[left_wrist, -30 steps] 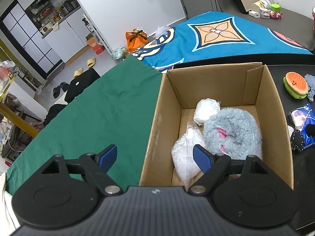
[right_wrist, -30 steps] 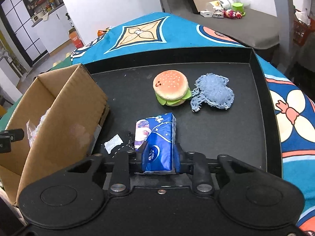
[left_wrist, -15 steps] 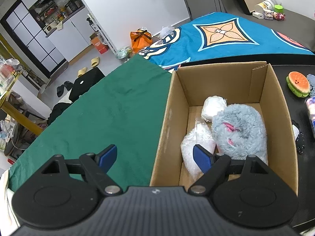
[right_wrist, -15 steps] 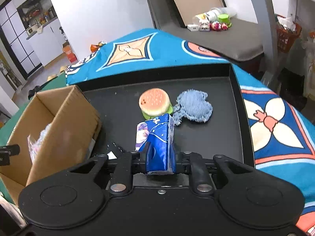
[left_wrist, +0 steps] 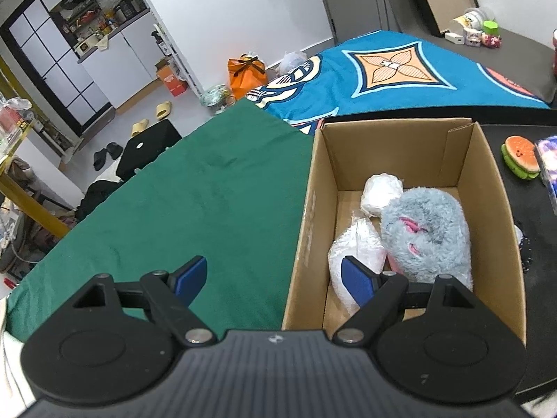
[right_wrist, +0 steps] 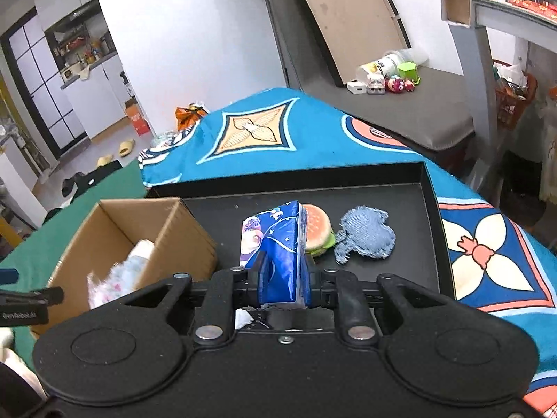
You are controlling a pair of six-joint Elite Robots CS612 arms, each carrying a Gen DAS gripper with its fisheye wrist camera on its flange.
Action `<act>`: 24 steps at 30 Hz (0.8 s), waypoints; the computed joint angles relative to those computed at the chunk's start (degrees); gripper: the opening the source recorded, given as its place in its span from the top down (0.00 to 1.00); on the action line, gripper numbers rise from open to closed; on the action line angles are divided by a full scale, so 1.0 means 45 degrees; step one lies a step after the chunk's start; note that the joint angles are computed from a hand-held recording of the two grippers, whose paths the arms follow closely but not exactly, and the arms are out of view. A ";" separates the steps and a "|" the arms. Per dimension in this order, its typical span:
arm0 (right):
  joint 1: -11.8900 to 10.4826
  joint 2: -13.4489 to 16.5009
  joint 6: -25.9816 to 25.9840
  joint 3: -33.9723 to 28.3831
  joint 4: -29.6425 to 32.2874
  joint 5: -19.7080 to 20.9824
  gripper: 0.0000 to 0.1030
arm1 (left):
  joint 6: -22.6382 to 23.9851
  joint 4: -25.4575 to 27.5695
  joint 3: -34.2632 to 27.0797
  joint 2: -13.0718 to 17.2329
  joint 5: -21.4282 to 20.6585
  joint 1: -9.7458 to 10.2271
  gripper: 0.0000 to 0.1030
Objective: Organize soft objects
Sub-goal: 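Lift the blue tissue pack with the right tool and release it into the box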
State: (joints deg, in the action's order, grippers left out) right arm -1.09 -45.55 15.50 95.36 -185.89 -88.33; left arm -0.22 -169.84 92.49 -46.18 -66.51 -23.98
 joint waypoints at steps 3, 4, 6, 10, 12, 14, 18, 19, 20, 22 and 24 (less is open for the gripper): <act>0.0067 -0.0029 0.0033 -0.0001 -0.0161 -0.0029 0.82 | 0.0046 -0.0016 0.0049 -0.0073 -0.0351 0.0089 0.20; 0.0091 -0.0037 0.0015 -0.0008 -0.0237 -0.0021 0.82 | 0.0077 -0.0048 0.0083 -0.0099 -0.0463 0.0118 0.20; 0.0140 -0.0068 0.0012 -0.0022 -0.0416 0.0065 0.82 | 0.0169 -0.0102 0.0136 -0.0145 -0.0703 0.0186 0.20; 0.0257 -0.0140 0.0004 -0.0105 -0.0629 0.0231 0.81 | 0.0126 -0.0003 0.0174 -0.0190 -0.1144 0.0340 0.22; 0.0336 -0.0160 -0.0162 -0.0148 -0.0706 0.0310 0.81 | 0.0070 0.0000 0.0199 -0.0196 -0.1329 0.0399 0.23; 0.0377 -0.0150 -0.0248 -0.0190 -0.0756 0.0481 0.81 | 0.0045 -0.0056 0.0208 -0.0191 -0.1537 0.0455 0.26; 0.0406 -0.0122 -0.0103 -0.0288 -0.0777 0.1020 0.81 | -0.0066 -0.0003 0.0203 -0.0163 -0.1938 0.0556 0.36; 0.0443 -0.0112 -0.0166 -0.0339 -0.0765 0.1042 0.81 | -0.0076 0.0074 0.0195 -0.0155 -0.2037 0.0579 0.42; 0.0489 -0.0103 -0.0287 -0.0393 -0.0764 0.1053 0.81 | -0.0063 0.0110 0.0191 -0.0148 -0.2117 0.0596 0.45; 0.0564 -0.0093 -0.0451 -0.0486 -0.0708 0.1150 0.81 | -0.0103 0.0081 0.0213 -0.0152 -0.2318 0.0656 0.53; 0.0624 -0.0076 -0.0599 -0.0578 -0.0631 0.1315 0.81 | -0.0293 0.0112 0.0188 -0.0142 -0.2553 0.0736 0.61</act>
